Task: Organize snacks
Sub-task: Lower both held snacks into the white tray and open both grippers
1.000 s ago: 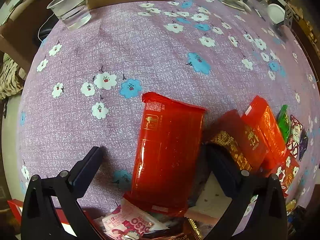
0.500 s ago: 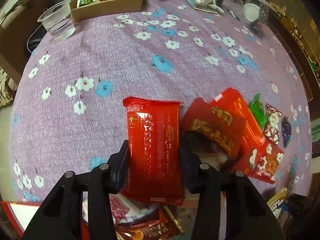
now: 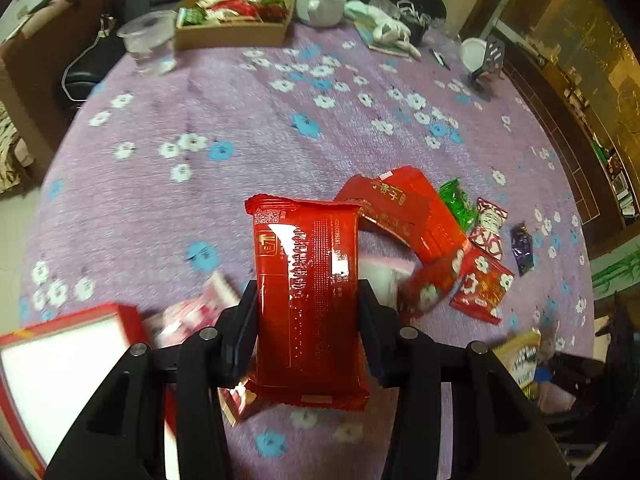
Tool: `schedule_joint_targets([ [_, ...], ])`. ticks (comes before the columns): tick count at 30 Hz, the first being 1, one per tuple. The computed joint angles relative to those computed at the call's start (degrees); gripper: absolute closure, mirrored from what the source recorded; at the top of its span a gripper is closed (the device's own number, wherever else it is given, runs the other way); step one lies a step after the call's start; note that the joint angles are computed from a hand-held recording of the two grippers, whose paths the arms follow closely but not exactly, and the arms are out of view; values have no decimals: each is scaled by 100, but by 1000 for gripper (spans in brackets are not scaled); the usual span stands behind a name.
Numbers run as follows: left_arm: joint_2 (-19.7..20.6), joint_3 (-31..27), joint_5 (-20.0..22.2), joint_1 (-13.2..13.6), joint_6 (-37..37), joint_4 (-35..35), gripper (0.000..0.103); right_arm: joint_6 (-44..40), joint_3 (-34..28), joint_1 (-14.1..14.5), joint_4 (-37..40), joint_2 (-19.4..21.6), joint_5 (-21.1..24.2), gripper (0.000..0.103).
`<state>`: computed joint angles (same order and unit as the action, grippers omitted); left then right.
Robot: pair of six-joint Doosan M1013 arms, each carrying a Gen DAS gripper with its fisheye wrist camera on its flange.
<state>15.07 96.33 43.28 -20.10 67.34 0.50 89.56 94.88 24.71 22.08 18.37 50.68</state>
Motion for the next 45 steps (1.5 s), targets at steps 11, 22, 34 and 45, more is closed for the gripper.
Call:
schedule_joint_targets([
  [11,-825,717,185,-72,-1527,1285,59,-575,-423,200,203,231,224,50],
  [22,-1487,1471,916,-51,-2381,1767,59,-1794,-1367,751,814,719,725,50],
  [34,-1851,1912,1160,30,-3030,1888,59,-2410,-2335,1438,982,1299,1346,50],
  [45,-1753,1711,1081,14,-2996,2303,58,-2251,-2312,1231,1390,1257,1096,47],
])
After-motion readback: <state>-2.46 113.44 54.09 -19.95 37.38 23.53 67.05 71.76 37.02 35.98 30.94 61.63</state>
